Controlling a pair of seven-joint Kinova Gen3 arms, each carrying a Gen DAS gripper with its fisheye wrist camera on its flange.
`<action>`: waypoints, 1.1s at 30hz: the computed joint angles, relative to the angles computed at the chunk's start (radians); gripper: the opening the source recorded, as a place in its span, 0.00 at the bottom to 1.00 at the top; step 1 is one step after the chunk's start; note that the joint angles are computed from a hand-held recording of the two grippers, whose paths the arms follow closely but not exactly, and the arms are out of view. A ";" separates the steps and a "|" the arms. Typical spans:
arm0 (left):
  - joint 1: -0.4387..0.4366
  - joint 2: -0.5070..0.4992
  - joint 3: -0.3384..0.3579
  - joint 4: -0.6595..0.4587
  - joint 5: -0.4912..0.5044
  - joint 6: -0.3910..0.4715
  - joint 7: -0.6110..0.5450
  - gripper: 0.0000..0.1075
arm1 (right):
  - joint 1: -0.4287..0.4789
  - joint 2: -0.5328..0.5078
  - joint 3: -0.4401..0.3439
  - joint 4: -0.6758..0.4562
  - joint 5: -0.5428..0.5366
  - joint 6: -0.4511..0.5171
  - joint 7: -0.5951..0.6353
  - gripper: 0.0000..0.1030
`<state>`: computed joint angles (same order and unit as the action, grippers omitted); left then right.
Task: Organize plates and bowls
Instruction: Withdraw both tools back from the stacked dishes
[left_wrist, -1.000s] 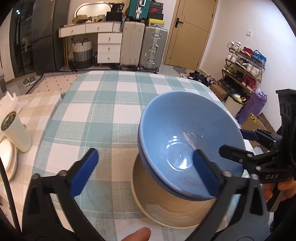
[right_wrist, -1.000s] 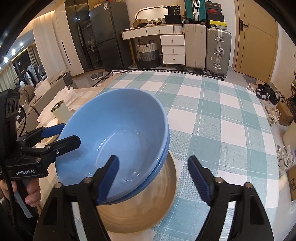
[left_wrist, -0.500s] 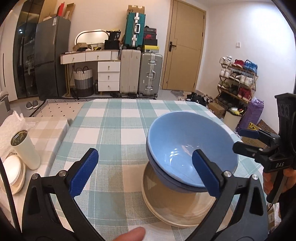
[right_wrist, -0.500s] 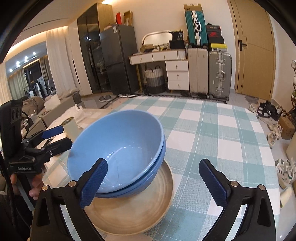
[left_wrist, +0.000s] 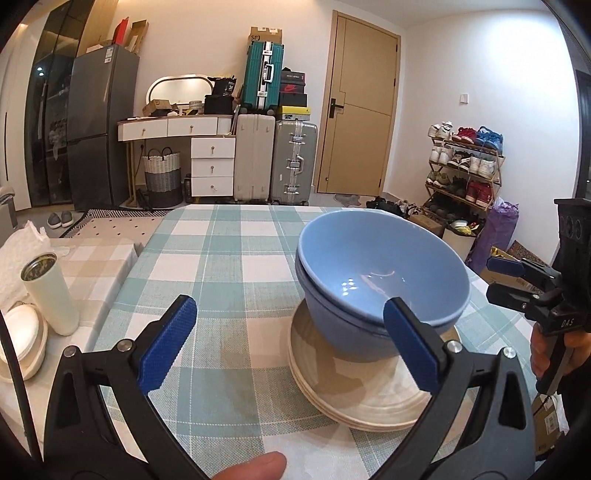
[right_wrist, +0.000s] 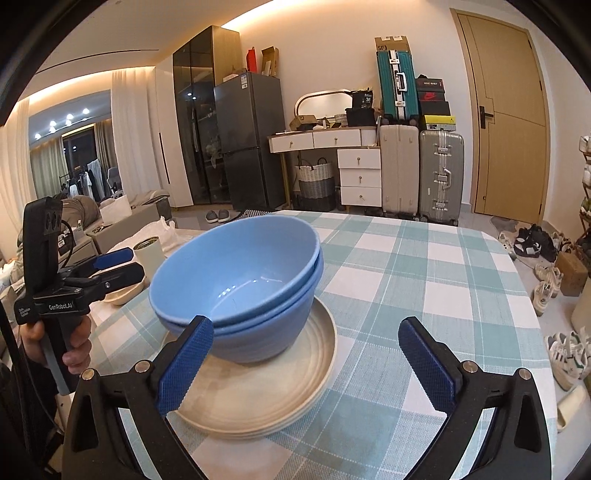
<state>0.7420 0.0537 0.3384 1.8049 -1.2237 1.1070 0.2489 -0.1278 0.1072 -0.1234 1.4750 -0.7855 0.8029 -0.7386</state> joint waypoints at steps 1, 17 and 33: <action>0.005 0.000 0.003 0.011 -0.010 -0.001 0.015 0.94 | 0.005 -0.008 0.000 0.016 -0.012 -0.005 0.015 0.99; 0.063 0.028 0.012 0.106 -0.089 -0.001 0.132 0.94 | 0.032 -0.072 0.054 0.183 -0.256 -0.002 0.319 0.99; 0.067 0.030 0.013 0.145 -0.139 -0.030 0.188 0.94 | 0.037 -0.070 0.071 0.236 -0.360 0.002 0.444 0.99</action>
